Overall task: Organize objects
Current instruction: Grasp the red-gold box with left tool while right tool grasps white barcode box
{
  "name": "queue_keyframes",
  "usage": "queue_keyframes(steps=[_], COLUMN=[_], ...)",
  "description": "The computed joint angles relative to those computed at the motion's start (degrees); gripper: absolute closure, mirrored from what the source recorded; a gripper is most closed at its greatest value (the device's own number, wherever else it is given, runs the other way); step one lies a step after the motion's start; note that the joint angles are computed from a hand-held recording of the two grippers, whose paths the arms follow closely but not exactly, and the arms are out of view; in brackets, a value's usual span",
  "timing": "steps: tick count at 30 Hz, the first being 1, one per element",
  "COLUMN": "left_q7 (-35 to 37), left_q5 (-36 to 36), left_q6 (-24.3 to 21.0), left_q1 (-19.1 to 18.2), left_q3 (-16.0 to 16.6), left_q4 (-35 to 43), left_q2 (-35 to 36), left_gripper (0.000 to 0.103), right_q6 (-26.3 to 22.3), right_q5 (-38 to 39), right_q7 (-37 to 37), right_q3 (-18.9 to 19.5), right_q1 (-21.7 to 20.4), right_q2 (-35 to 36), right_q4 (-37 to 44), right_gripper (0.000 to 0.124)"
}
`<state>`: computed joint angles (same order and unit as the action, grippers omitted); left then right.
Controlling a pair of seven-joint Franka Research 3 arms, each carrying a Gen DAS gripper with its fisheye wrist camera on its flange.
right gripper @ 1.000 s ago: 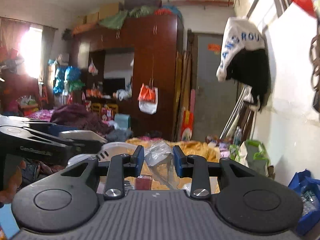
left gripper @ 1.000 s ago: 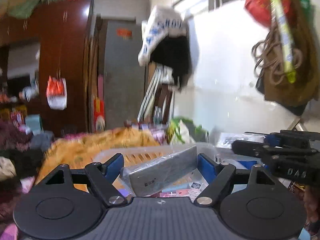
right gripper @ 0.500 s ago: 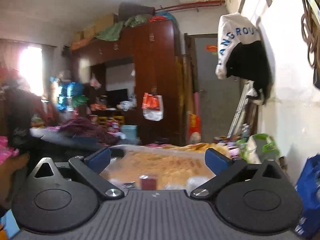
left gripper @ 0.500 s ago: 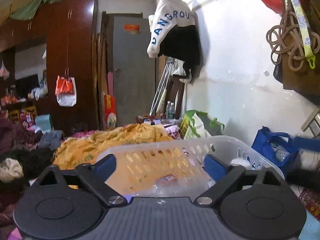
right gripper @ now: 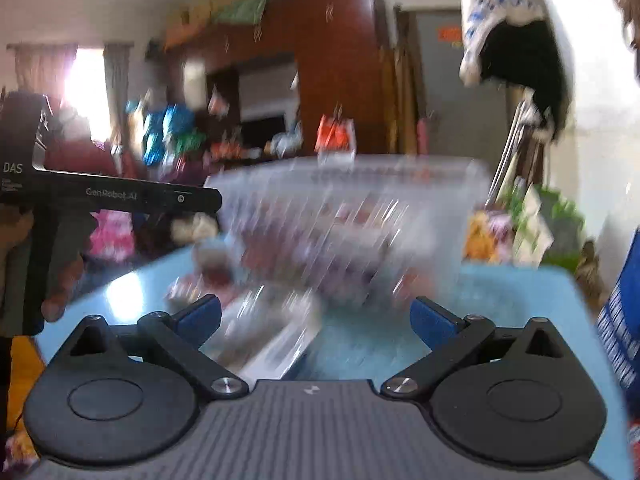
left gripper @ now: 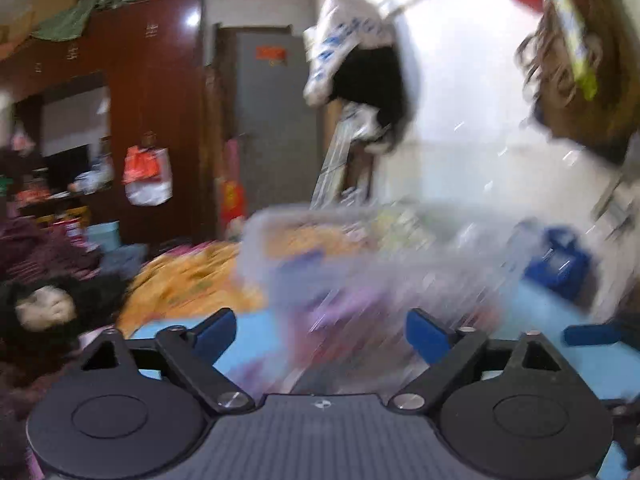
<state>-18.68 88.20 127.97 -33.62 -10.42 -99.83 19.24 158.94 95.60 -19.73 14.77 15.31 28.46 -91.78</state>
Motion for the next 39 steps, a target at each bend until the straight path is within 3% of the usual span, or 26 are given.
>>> queue_keyframes(steps=[2,4,8,10,16,24,25,29,32,34,35,39], left_q7=[0.6,1.2,2.6,1.1,3.0,-1.6,-1.6,2.1,-0.4,-1.3,-2.0,-11.6], left_q5=[-3.7,-7.7,-11.5,-11.6,-12.6,-11.9,-12.3,-15.8,-15.0,-14.4,-13.4,-2.2], left_q6=[0.2,5.4,6.1,7.1,4.4,6.8,7.5,8.0,7.8,8.0,7.8,10.4], left_q1=[0.8,3.1,3.3,3.1,1.5,2.1,2.4,2.6,1.6,1.5,1.3,0.7], left_q3=[-0.3,-0.3,0.6,1.1,1.6,1.8,1.7,1.7,2.6,2.7,2.8,3.2], left_q4=[-1.1,-1.9,-0.5,-0.8,0.7,-0.9,-0.5,2.2,1.4,0.5,-0.1,-3.4], left_q2=[-0.1,0.0,1.9,2.0,2.9,2.2,2.6,4.7,4.2,3.5,3.1,1.2], left_gripper=[0.034,0.041,0.040,0.040,0.038,0.024,0.020,0.019,0.028,0.031,0.031,0.031], right_q6=[1.0,4.4,4.5,5.9,10.1,6.8,6.2,5.1,5.8,7.8,8.3,10.0], right_q5=[-2.9,-5.3,-10.2,-12.6,-10.4,-9.9,-9.6,-10.2,-11.5,-11.8,-12.0,-7.0], right_q7=[1.1,2.6,7.2,8.9,2.7,4.9,5.1,6.8,6.6,5.8,5.9,0.5], right_q3=[-0.2,0.0,0.9,1.1,4.3,3.9,3.8,2.9,2.9,2.9,3.0,4.3], right_q1=[1.2,2.5,1.6,1.8,0.7,-0.3,-0.5,-0.3,0.1,0.7,0.8,0.0], right_q2=[0.5,1.3,1.6,2.0,1.6,1.4,1.3,1.4,1.2,1.2,1.2,1.3], right_q4=[0.2,1.3,0.8,0.6,-0.9,-0.8,-0.7,-0.2,-0.7,-1.0,-1.0,-0.7], right_gripper=[0.021,0.021,0.028,0.041,0.053,0.062,0.061,0.061,0.065,0.083,0.085,0.086])
